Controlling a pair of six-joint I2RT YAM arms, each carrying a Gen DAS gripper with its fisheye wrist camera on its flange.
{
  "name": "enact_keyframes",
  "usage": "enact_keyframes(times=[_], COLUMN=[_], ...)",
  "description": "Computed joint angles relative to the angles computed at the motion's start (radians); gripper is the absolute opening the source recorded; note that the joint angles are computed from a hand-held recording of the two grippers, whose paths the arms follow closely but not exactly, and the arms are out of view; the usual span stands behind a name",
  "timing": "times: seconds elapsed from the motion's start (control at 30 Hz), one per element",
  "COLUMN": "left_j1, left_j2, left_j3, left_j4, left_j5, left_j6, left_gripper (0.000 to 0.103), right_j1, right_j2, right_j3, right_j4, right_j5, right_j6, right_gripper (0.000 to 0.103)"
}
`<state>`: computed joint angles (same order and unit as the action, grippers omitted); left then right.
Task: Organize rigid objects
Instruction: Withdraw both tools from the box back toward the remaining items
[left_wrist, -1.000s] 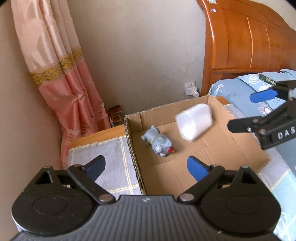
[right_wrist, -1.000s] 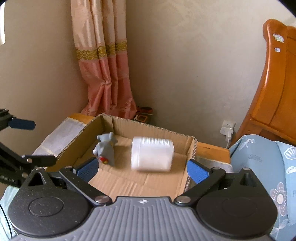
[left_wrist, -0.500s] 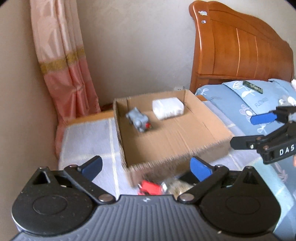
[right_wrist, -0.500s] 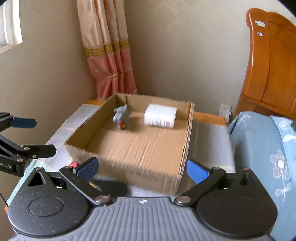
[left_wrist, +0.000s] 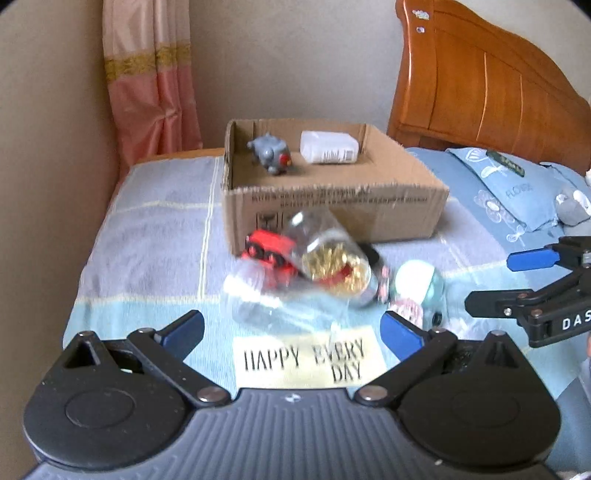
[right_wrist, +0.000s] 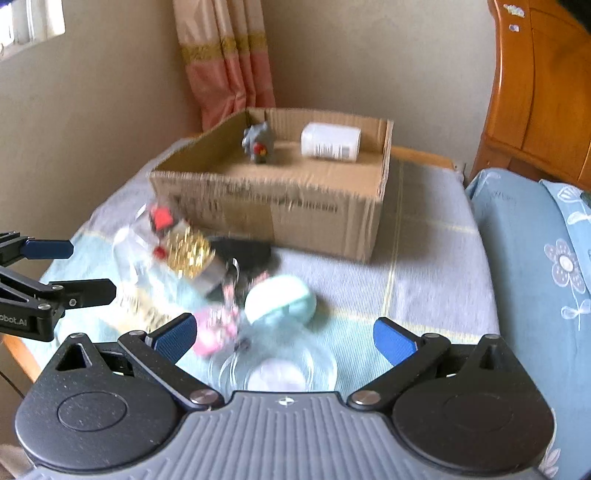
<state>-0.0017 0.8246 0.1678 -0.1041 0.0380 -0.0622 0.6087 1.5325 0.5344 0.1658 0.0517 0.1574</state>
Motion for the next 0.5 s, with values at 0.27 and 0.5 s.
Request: enact_keyframes(times=[0.27, 0.5], left_j1=[-0.064, -0.053], left_j2=[0.010, 0.078], left_j3=[-0.065, -0.073], left_j4=[0.047, 0.099], left_j5=[-0.058, -0.057], left_j6=[-0.035, -0.012], left_gripper=[0.101, 0.101], right_j1=[0.038, 0.006], right_j2=[0.099, 0.155], right_j3=[-0.005, 0.008], right_j4=[0.038, 0.051], right_j5=[0.007, 0.013], right_j6=[0.068, 0.093], right_gripper=[0.103, 0.103])
